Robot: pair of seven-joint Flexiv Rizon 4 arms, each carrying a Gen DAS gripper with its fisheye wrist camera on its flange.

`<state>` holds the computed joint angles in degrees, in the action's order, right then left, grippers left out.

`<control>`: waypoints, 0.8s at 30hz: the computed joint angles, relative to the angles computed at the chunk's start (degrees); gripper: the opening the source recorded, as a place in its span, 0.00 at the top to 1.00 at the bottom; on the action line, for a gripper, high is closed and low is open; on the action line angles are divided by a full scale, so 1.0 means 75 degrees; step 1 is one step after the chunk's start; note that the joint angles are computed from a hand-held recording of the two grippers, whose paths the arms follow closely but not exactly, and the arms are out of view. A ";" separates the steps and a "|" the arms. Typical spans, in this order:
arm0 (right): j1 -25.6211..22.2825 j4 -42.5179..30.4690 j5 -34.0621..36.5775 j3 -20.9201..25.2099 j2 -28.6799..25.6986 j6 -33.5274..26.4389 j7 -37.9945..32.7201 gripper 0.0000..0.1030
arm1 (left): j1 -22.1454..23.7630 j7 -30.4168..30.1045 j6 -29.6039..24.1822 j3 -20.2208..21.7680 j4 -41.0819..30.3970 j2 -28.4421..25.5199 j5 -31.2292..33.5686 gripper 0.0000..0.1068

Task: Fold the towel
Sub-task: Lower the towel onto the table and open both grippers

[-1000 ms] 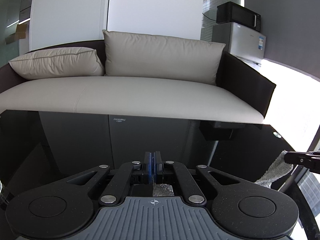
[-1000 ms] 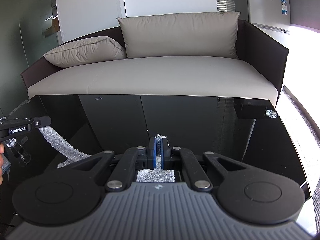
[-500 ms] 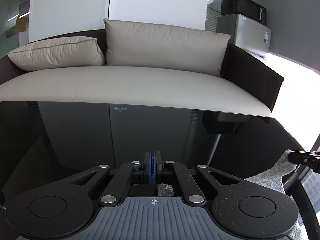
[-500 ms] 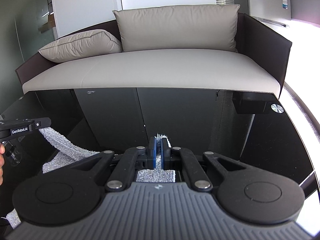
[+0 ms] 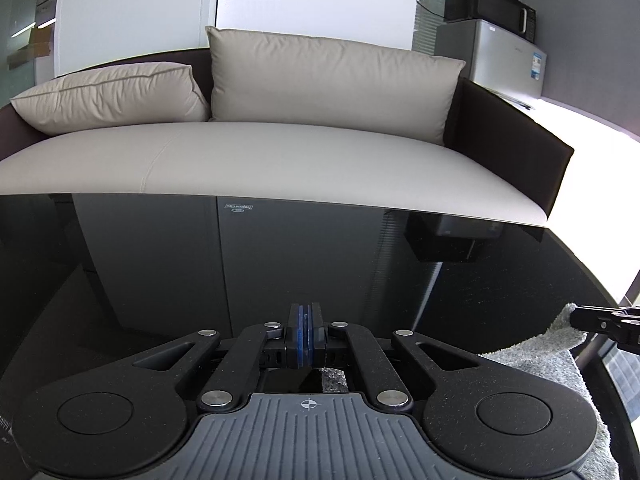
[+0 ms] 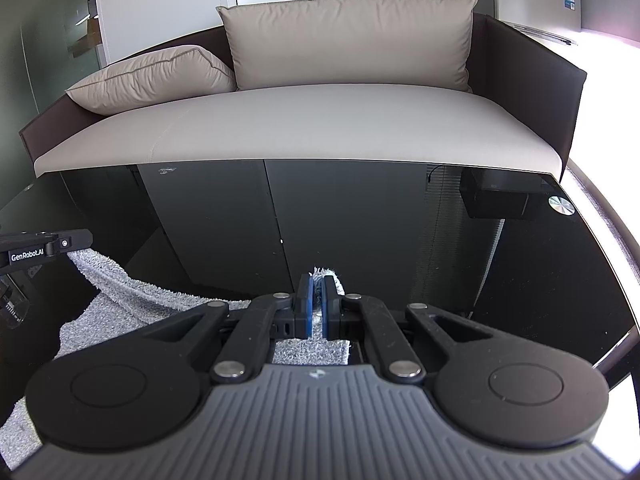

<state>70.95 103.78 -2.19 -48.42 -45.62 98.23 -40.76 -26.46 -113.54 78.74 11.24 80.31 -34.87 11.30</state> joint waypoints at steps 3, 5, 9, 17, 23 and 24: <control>-0.0002 -0.0015 0.0059 -0.0034 -0.0080 0.0034 0.0053 0.96 | 0.0006 -0.0003 0.0003 0.0003 -0.0068 -0.0069 0.0004 0.98; -0.0038 -0.0048 0.0074 -0.0017 -0.0131 0.0018 0.0064 0.96 | 0.0033 0.0031 0.0003 -0.0026 -0.0117 -0.0116 -0.0015 0.98; -0.0038 -0.0139 0.0123 -0.0082 -0.0261 -0.0031 0.0200 0.96 | 0.0042 0.0030 0.0018 -0.0011 -0.0210 -0.0205 -0.0044 0.98; -0.0024 -0.0230 0.0129 -0.0254 -0.0442 -0.0136 0.0481 0.89 | 0.0052 0.0117 -0.0059 -0.0008 -0.0248 -0.0228 -0.0104 0.92; 0.0320 -0.0058 0.0327 -0.0790 -0.0675 0.0004 0.0793 0.58 | -0.0039 -0.0202 0.0086 0.0186 -0.0195 -0.0165 0.0015 0.73; 0.0355 -0.0026 0.0351 -0.0822 -0.0662 -0.0003 0.0772 0.58 | -0.0013 -0.0168 0.0091 0.0149 -0.0178 -0.0145 0.0011 0.72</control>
